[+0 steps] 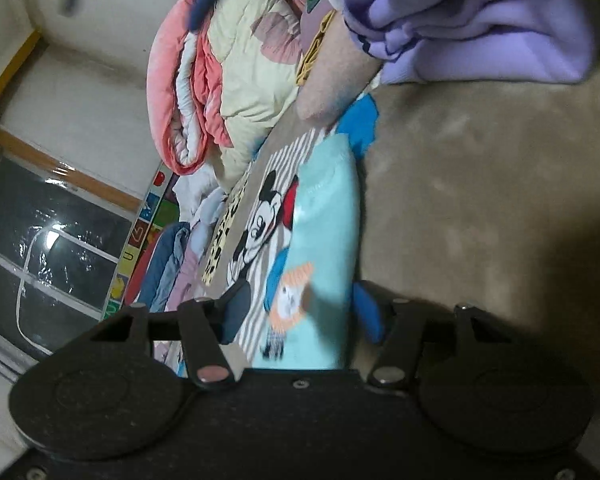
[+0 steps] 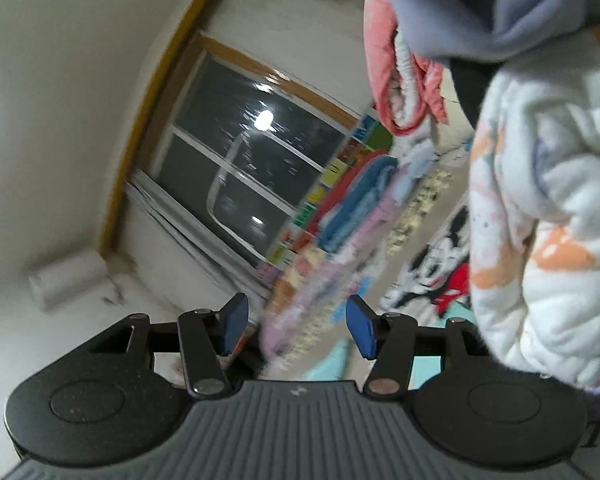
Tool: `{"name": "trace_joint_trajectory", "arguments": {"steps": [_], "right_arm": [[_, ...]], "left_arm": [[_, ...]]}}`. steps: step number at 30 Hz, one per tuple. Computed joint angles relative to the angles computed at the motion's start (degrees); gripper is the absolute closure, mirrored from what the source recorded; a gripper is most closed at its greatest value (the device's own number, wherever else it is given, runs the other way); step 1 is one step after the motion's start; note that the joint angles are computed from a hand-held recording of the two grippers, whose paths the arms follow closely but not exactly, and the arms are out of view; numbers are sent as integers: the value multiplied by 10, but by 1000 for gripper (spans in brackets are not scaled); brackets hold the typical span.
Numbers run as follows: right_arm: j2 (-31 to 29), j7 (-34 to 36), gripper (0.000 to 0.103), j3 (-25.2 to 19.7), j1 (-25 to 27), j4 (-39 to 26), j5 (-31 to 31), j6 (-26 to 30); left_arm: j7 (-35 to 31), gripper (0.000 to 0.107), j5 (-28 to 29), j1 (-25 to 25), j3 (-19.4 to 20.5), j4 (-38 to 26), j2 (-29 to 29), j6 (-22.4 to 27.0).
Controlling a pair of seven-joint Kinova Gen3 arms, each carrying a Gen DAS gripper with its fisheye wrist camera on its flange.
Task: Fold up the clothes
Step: 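Grasp a pant leg cuff with the left gripper and lift it up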
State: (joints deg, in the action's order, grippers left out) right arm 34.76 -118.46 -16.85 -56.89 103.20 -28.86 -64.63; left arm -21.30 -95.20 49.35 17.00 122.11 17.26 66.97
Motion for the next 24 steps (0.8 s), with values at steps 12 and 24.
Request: {"name": "trace_joint_trajectory", "arguments": {"steps": [12,24], "right_arm": [[66,-138,43,-8,32,2,113,-164],[84,-119,37,-2,37,-8,181,-239]], "left_arm": [[-106,99,39,53,-113,-128,74,-40],[-170,104,301,-149,-11,-218,-45,-193]]}}
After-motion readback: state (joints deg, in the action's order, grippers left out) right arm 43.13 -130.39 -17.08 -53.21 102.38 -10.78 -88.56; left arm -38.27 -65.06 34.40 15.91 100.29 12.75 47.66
